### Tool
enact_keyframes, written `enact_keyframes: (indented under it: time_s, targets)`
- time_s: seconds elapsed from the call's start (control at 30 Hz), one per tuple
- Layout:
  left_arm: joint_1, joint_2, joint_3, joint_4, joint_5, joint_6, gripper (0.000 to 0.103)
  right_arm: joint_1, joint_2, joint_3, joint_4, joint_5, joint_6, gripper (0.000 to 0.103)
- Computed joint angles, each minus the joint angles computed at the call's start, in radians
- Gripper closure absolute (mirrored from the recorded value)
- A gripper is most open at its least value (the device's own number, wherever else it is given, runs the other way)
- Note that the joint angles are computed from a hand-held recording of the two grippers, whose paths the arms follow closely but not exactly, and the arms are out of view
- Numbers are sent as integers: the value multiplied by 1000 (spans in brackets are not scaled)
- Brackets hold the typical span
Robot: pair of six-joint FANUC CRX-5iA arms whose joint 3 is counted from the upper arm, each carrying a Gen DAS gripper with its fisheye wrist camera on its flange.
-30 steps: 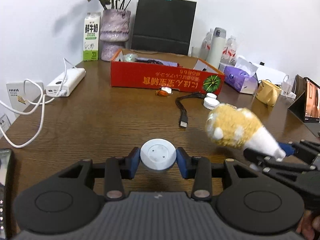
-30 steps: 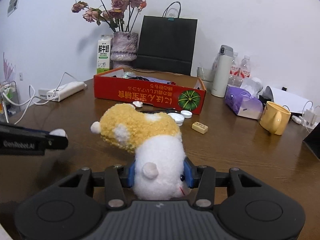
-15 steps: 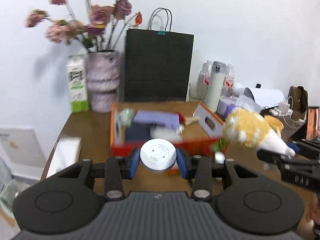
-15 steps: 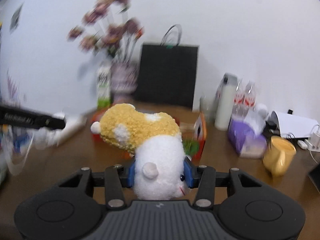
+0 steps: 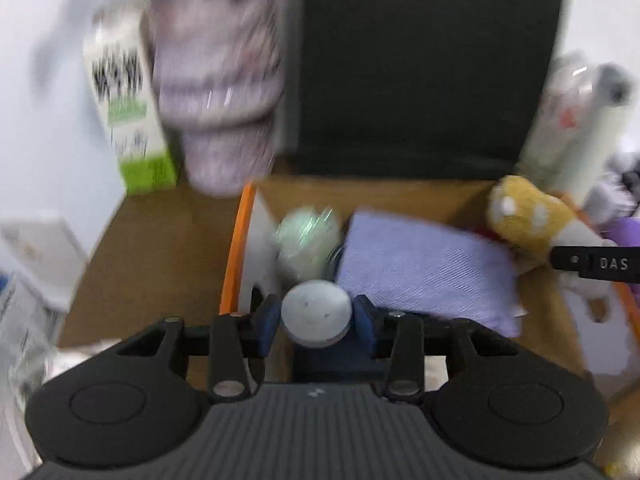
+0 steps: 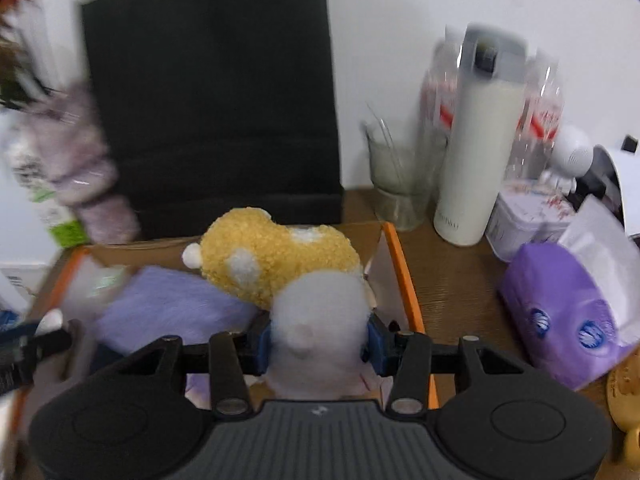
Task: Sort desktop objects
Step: 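Carry the lid and sheep plush into the orange box and open both tools, then move both tools back from the box toward the remaining objects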
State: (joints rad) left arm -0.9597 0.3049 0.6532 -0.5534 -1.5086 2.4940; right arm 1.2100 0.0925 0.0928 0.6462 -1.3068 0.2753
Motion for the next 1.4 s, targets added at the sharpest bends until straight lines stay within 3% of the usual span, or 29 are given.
enact_keyframes:
  time_s: [0.07,0.1,0.17,0.23,0.33,0.43,0.5,0.7,0.77,0.8,0.87,1.0,1.27,1.33,1.4]
  targets:
    - [15,2,-16,28,14,7,53,-24,48,40,-40,-26,73,56]
    - [6,0,-19,18,25,-13,40,-33,67,54,-56,-40,113,55]
    - [13,1,-18,45,41,-66,23,-32,81,43,-26,-43,155,54]
    - [0,17,19,29,11,-92,22,-42,71,47,-45,-29,158,45]
    - [-7,22,59,27,-17,-85,20,-48,55,75,-87,-37,140,40]
    - [-30,25,102,11,-56,-65,15,-17,28,69,-55,-61,122,32]
    - [-55,36,142,-9,-101,-55,9,11,12,62,-27,-86,116,31]
    - [-176,52,206,-120,-219,19,9,136,-132,-101,78,-88,27,27]
    - [-240,34,189,-165,-222,50,7,206,-177,-167,136,-121,-10,27]
    - [-270,4,150,-164,-187,57,1,254,-207,-215,180,-137,-49,27]
    - [-345,-61,57,-195,-112,125,0,355,-269,-318,268,-166,-138,25]
    - [-515,-67,18,-317,-152,279,0,565,-347,-436,313,-266,-286,21]
    - [-765,15,-39,-410,-267,545,0,994,-384,-611,303,-403,-643,17]
    - [-811,38,-46,-451,-296,580,0,1067,-377,-620,274,-422,-731,17]
    - [-826,46,-63,-469,-297,564,0,1112,-380,-636,267,-419,-725,11]
